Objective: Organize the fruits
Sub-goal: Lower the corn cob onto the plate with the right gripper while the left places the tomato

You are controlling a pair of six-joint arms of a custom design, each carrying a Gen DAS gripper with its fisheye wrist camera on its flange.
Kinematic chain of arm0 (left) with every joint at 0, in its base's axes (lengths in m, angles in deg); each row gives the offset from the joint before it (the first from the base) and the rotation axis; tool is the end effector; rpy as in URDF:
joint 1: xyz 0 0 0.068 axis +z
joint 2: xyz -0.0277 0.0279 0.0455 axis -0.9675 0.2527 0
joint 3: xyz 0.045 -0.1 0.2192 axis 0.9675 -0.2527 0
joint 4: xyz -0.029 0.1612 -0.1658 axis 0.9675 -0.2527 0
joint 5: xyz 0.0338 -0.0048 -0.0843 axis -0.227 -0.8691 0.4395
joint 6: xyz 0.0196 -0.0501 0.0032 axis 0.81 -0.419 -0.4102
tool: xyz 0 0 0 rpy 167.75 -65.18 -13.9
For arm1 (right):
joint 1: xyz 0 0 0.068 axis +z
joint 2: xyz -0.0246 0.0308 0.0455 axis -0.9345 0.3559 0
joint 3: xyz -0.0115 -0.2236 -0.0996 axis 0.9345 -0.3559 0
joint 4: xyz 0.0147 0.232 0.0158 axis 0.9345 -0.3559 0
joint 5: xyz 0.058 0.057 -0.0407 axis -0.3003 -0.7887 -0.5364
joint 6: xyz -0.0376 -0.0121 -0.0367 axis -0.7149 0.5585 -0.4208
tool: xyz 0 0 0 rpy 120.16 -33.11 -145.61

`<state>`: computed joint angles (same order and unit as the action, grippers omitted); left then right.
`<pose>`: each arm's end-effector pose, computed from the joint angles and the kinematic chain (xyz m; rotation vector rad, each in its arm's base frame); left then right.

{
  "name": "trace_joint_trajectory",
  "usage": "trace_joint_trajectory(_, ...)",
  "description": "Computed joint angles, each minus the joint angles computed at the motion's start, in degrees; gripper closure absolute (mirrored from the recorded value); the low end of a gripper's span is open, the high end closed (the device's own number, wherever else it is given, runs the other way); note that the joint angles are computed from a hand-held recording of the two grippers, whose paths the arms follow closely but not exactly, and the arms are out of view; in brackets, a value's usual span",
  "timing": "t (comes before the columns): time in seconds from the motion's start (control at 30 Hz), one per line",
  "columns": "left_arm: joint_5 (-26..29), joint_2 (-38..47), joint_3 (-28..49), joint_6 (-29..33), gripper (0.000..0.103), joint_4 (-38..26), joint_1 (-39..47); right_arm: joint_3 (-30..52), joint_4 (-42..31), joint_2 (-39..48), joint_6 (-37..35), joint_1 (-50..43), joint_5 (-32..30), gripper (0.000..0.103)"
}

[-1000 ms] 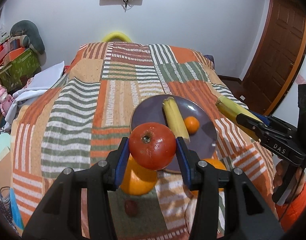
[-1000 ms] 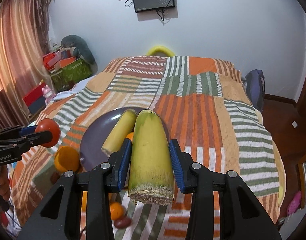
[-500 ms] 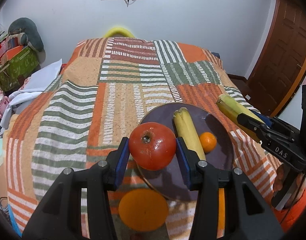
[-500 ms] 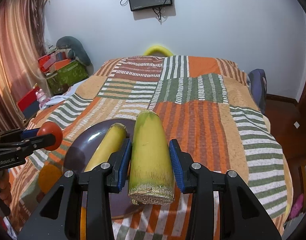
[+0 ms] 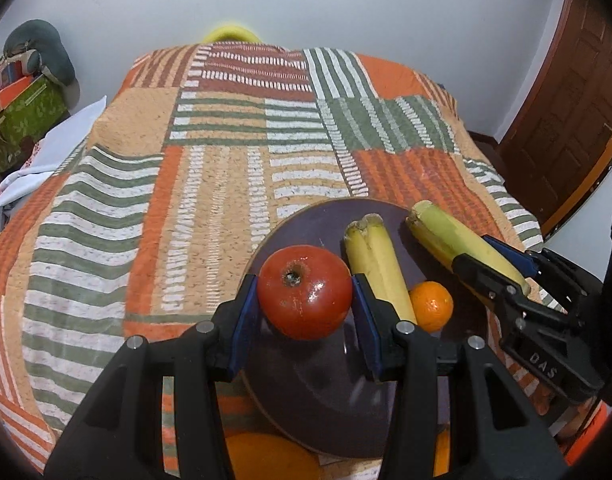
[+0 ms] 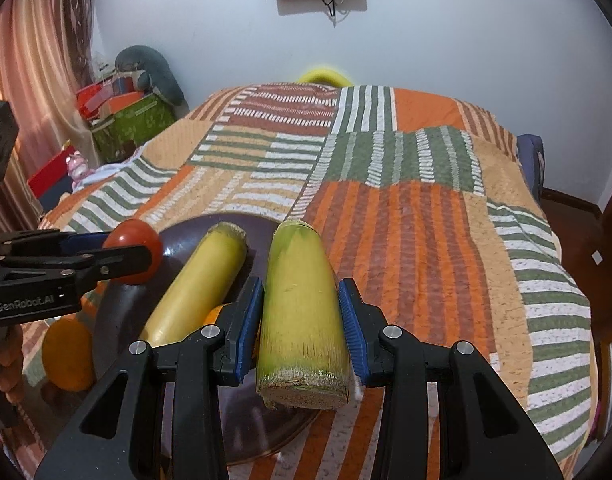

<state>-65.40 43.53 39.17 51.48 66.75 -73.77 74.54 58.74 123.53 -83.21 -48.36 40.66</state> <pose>0.3094 0.0101 0.0664 -0.3868 2.4768 -0.0423 0.2618 0.1121 0.1093 -0.7872 2.2679 0.4957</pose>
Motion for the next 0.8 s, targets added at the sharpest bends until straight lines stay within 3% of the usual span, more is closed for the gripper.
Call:
trace_joint_trajectory(0.37, 0.06, 4.23, 4.66, 0.88, 0.056, -3.19, -0.95, 1.21, -1.45, 1.77, -0.81, 0.45, 0.03, 0.067)
trace_joint_trajectory(0.47, 0.51, 3.58, 4.36, 0.17, 0.055, -3.7, -0.42, 0.52, -1.49, 0.61, -1.0, 0.98, 1.47, 0.057)
trace_joint_trajectory(0.6, -0.25, -0.85, 0.71, -0.69, 0.041, -1.68, -0.22, -1.13, -2.18, -2.7, -1.08, 0.26, 1.82, 0.051)
trace_joint_trajectory(0.8, -3.06, -12.08, -5.92, 0.03, 0.041, -2.59, -1.07, -4.15, -5.61, -10.64, -0.85, -1.58, 0.85, 0.051)
